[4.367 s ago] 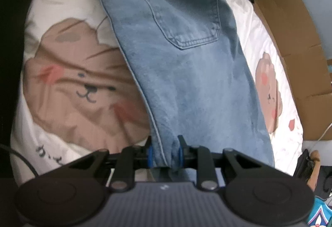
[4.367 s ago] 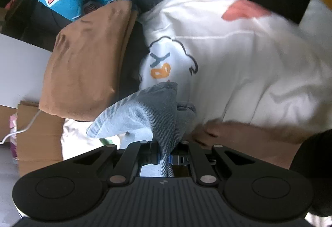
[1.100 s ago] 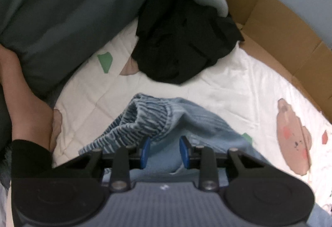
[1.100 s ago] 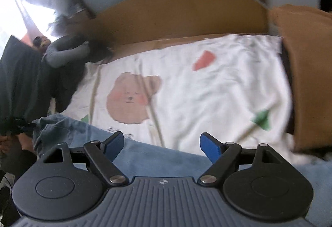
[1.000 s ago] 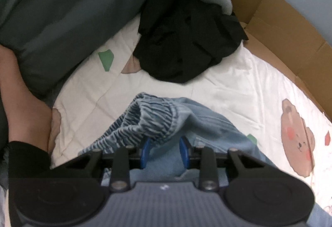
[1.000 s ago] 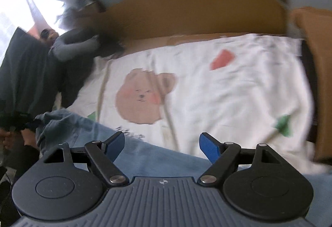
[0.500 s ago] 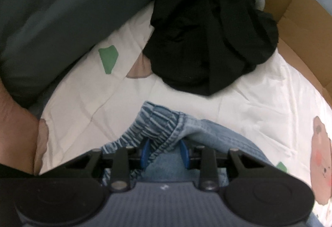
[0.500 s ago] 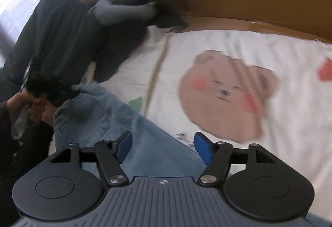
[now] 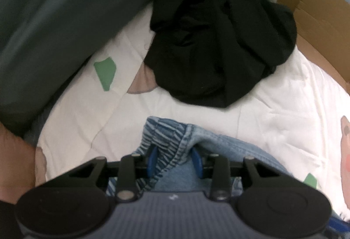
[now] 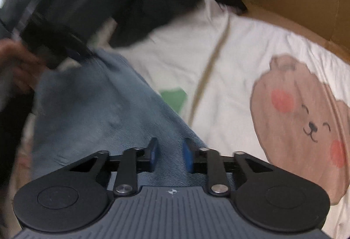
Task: Fold clothes
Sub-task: 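Move both grippers to the elastic waistband and close them on it, then lift the waistband with both grippers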
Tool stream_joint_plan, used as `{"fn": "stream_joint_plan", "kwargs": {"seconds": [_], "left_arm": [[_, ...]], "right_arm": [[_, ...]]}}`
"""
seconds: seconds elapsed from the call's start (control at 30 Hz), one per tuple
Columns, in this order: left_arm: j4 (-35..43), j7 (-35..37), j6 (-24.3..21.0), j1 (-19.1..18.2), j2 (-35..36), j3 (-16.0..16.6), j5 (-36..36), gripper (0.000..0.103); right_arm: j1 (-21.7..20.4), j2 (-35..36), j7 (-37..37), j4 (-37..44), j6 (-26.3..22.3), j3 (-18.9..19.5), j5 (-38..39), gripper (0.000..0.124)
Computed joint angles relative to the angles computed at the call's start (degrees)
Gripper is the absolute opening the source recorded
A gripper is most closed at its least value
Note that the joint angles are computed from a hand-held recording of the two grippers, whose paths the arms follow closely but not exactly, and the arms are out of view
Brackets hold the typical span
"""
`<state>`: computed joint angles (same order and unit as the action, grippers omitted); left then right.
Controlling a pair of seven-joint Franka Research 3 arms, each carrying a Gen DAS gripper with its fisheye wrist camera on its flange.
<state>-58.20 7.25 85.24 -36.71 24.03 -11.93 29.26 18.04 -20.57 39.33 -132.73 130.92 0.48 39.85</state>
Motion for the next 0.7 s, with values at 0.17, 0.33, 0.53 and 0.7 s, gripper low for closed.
{"fn": "stream_joint_plan", "kwargs": {"seconds": [0.17,0.33,0.53,0.7], "left_arm": [[1.1,0.4,0.0,-0.7,-1.9,-0.5,0.7,0.040],[2.7,0.6,-3.3,-3.5,-4.2,-0.8,3.5,0.038],[-5.1,-3.3,0.5,-1.8,-8.9,-3.5,-0.2,0.034],[-14.2,-8.1,5.2,0.3,-12.2,-4.7,-3.0,0.031]], "right_arm": [[-0.3,-0.1,0.9,-0.3,-0.2,-0.1,-1.4,0.017],[-0.4,-0.8,-1.1,1.7,-4.7,-2.6,2.6,0.019],[-0.2,-0.5,-2.1,4.0,-4.2,-1.4,5.6,0.018],[1.8,1.3,-3.1,6.7,-3.2,0.2,7.8,0.016]]}}
